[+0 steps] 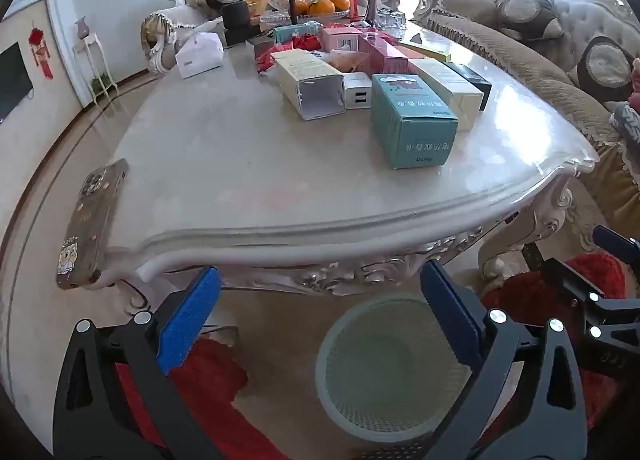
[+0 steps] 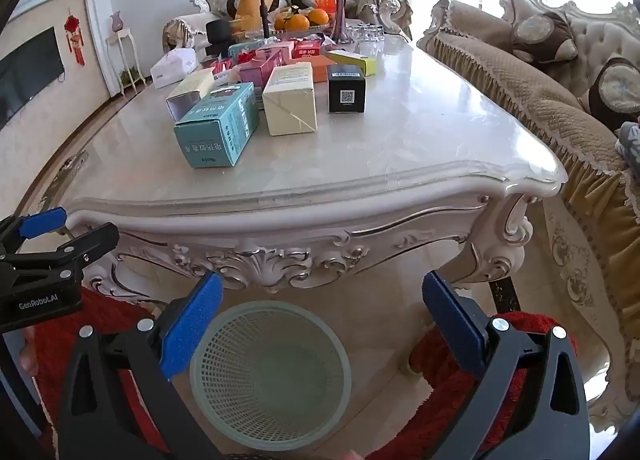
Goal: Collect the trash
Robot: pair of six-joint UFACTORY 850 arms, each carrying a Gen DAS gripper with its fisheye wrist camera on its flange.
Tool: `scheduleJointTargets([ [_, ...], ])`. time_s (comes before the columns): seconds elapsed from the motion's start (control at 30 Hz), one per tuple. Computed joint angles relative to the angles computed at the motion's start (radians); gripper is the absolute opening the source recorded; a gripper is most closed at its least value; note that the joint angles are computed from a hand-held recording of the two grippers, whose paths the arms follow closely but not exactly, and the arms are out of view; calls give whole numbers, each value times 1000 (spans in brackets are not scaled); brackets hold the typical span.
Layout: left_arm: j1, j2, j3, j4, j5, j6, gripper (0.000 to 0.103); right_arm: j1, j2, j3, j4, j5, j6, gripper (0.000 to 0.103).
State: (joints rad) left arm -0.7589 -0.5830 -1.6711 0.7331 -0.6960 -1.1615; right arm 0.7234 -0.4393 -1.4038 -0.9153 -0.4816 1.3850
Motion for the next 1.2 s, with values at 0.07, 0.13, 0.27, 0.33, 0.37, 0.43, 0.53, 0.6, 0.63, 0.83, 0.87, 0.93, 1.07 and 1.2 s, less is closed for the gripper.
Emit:
scheduleJointTargets([
  [0.07, 5, 7, 7, -9, 17, 9, 97, 3, -2, -2, -19, -13, 2, 96],
  [0.13, 11, 16, 18, -12, 34, 15, 97, 5, -2, -4, -17, -21, -6, 96],
  [0.27, 4, 16, 28, 4, 22, -12, 97, 6, -1, 1, -53, -36, 37, 96],
  [0.33, -2, 3, 8, -10, -1, -9, 97, 4, 12, 20, -83, -23, 78, 96],
  [0.37, -3, 3, 9, -9, 0, -11, 97, 7, 19, 29, -100, -18, 98, 96],
  [0.43, -6, 5, 13, -3, 2, -23, 97, 1, 13, 15, -65, -14, 63, 96],
  [0.53, -8, 13, 28, -10, 22, -30, 97, -6, 25, 32, -54, 38, 78, 96],
  [0.6, -9, 13, 31, -24, 32, -21, 97, -6, 34, 47, -93, 61, 140, 96],
  [0.63, -11, 12, 31, -25, 32, -20, 97, -6, 35, 49, -87, 64, 140, 96],
  [0.83, -26, 3, 26, -15, 7, -14, 97, 0, 33, 43, 40, 54, -21, 96],
  [0.87, -27, 3, 25, -14, 4, -14, 97, -1, 36, 49, 49, 61, -27, 96],
  [0.93, -32, 1, 23, -12, -5, -12, 97, -3, 40, 57, 86, 73, -59, 96],
  [1.07, -33, -12, 10, -34, -24, 8, 97, -10, 36, 57, 145, 79, -126, 96],
  [1.2, -25, -26, -6, -59, -26, 29, 97, -16, 19, 40, 179, 75, -169, 96],
])
